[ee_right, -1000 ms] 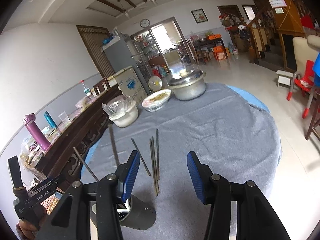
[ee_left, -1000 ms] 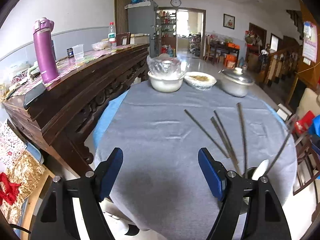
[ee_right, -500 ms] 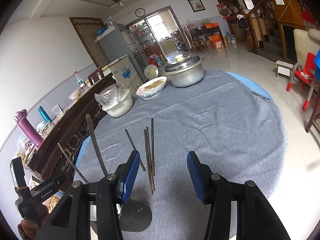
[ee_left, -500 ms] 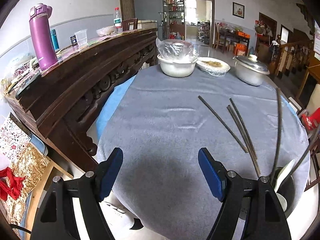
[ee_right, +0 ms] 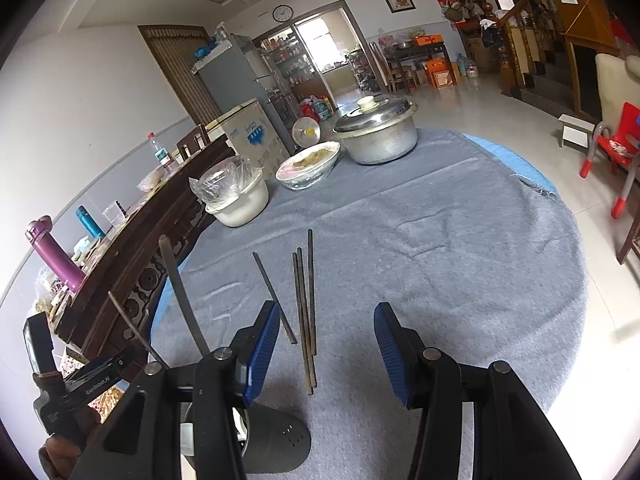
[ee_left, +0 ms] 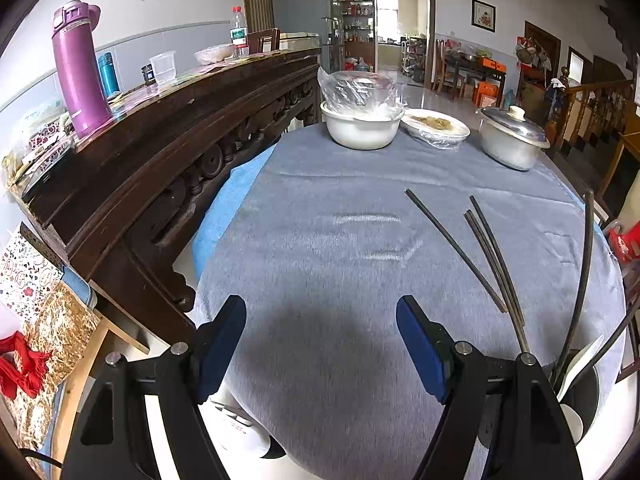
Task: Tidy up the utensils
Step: 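Move both tools down toward the loose dark chopsticks on the cloth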
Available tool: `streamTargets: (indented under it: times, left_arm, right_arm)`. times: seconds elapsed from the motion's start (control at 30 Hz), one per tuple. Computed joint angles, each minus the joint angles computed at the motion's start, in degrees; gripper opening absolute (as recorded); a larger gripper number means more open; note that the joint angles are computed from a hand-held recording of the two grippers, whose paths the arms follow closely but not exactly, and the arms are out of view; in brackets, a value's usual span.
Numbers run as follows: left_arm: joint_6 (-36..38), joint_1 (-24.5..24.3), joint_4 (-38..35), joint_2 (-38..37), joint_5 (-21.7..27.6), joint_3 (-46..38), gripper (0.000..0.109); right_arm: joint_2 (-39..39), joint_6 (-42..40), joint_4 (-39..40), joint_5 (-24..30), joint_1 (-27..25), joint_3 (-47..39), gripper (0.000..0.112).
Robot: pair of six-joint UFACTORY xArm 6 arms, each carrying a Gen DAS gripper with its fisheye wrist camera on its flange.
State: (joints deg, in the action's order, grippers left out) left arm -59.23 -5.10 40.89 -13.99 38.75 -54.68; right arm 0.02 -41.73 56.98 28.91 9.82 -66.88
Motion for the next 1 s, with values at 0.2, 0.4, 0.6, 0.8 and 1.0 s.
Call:
streamTargets:
  times: [0.2, 0.4, 0.6, 0.8, 1.0]
  left_arm:
    - [1.1, 0.6, -0.8, 1.6, 0.1, -1.6, 0.078]
    - [2.3, 1.4, -1.5, 4.0, 0.4, -4.0, 0.078]
    - [4.0, 2.1, -2.5, 6.7, 0.5, -6.6, 0.078]
    - [8.6, 3.5, -5.6, 11.2, -0.1, -11.0, 0.078]
    - [17.1, 5.3, -14.8, 18.2, -0.9, -18.2, 0.078]
  right_arm:
    - [2.3, 1.9, -1.7, 1.1, 0.0, -2.6, 0.052]
    - [5.0, 4.2, -3.6, 2.6, -0.1, -5.8, 0.052]
    - [9.1, 6.5, -6.3, 4.9, 0.1, -10.5, 0.052]
    - [16.3, 8.9, -9.5, 8.9, 0.2, -19.4, 0.052]
    - [29.5, 14.2, -15.0, 16.7, 0.6, -37.8, 0.052]
